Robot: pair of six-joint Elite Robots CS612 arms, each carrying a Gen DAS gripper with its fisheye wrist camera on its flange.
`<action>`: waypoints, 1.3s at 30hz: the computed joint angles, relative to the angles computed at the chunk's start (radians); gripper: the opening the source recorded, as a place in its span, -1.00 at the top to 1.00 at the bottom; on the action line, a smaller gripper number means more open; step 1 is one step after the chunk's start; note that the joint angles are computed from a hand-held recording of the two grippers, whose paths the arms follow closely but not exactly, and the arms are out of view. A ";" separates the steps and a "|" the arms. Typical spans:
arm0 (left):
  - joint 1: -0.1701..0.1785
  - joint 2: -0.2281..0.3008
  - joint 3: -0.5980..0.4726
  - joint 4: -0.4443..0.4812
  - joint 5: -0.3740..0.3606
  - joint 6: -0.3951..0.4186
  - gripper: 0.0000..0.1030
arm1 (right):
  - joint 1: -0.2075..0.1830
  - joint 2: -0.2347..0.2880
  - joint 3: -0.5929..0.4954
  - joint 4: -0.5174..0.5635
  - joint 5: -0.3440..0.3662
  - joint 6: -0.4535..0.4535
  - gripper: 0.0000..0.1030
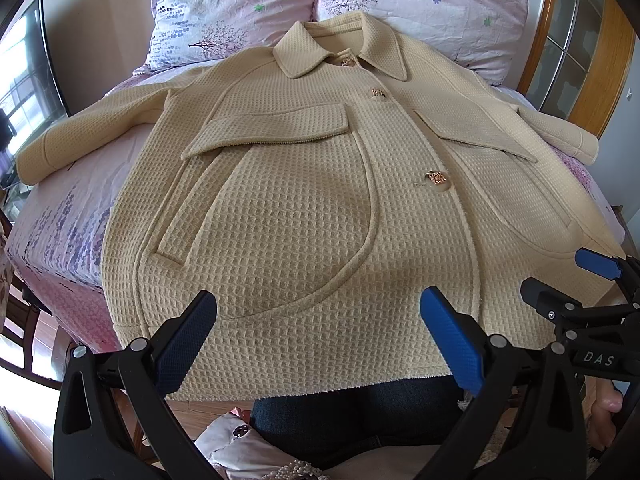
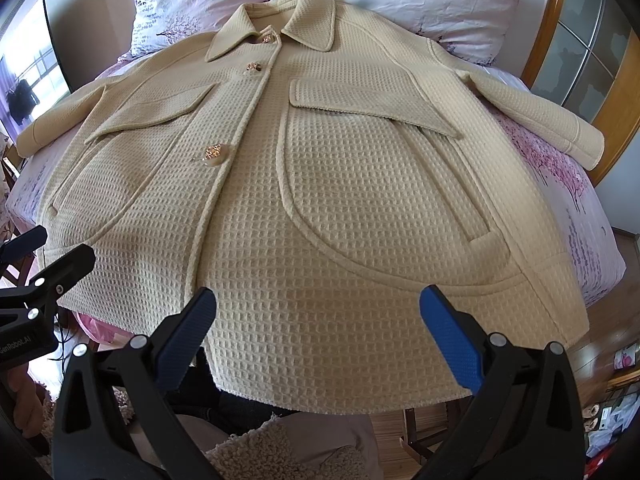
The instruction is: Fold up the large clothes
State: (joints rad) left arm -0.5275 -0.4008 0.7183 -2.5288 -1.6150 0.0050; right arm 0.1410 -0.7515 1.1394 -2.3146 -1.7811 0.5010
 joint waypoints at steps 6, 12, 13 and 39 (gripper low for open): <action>0.000 0.000 0.000 0.000 0.000 0.000 -0.97 | 0.000 -0.002 0.004 -0.006 0.004 0.003 -0.96; 0.000 0.000 0.000 -0.001 -0.001 0.000 -0.97 | -0.001 -0.002 0.007 -0.009 0.009 0.009 -0.96; 0.000 0.000 -0.001 0.000 0.000 0.000 -0.97 | -0.002 -0.002 0.006 -0.009 0.010 0.009 -0.96; 0.000 0.000 -0.005 0.004 -0.008 0.000 -0.97 | -0.003 -0.006 0.017 -0.034 0.020 0.021 -0.96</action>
State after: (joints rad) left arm -0.5273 -0.4004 0.7138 -2.5246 -1.6229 0.0053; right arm 0.1382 -0.7574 1.1563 -2.3488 -1.7615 0.5222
